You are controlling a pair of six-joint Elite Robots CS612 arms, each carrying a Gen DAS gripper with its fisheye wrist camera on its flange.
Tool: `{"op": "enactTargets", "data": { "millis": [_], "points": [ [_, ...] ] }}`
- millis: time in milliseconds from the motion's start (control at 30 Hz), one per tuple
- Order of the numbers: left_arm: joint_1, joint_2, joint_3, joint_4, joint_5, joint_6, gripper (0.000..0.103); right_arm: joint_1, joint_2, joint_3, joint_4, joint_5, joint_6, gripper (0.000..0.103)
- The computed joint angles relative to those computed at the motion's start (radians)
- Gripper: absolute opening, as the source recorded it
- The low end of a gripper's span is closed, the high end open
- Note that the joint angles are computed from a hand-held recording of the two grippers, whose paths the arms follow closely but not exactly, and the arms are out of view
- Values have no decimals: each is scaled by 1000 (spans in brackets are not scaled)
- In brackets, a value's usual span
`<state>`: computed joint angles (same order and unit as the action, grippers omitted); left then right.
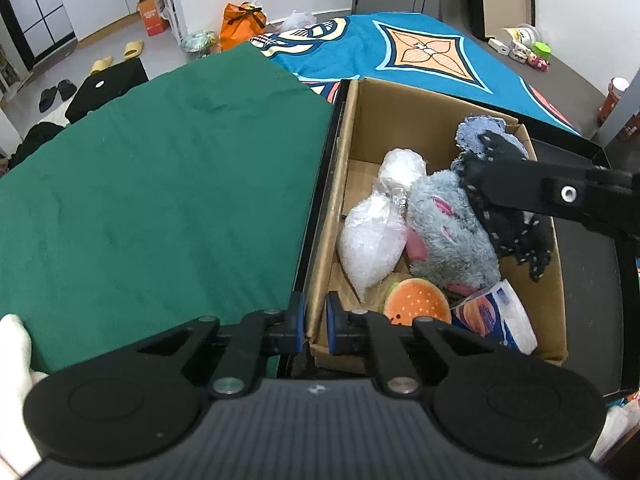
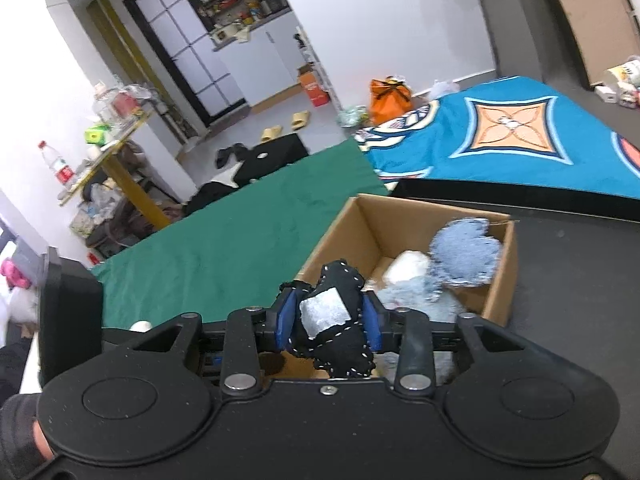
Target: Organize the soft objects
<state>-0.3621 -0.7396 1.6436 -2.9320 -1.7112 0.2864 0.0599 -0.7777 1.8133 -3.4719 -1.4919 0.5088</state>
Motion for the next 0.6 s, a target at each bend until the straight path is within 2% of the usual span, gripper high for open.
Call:
{"op": "enactTargets", "data": {
  "millis": [133, 467, 600],
  "points": [
    [0, -3, 0, 4, 4, -7, 10, -2, 3, -1, -11, 13, 11, 47],
    [-14, -19, 26, -45, 52, 6, 15, -4, -25, 40, 18, -59, 27, 47],
    [-11, -30, 33, -41, 52, 1, 22, 2, -37, 56, 21, -93, 43, 47]
  ]
}}
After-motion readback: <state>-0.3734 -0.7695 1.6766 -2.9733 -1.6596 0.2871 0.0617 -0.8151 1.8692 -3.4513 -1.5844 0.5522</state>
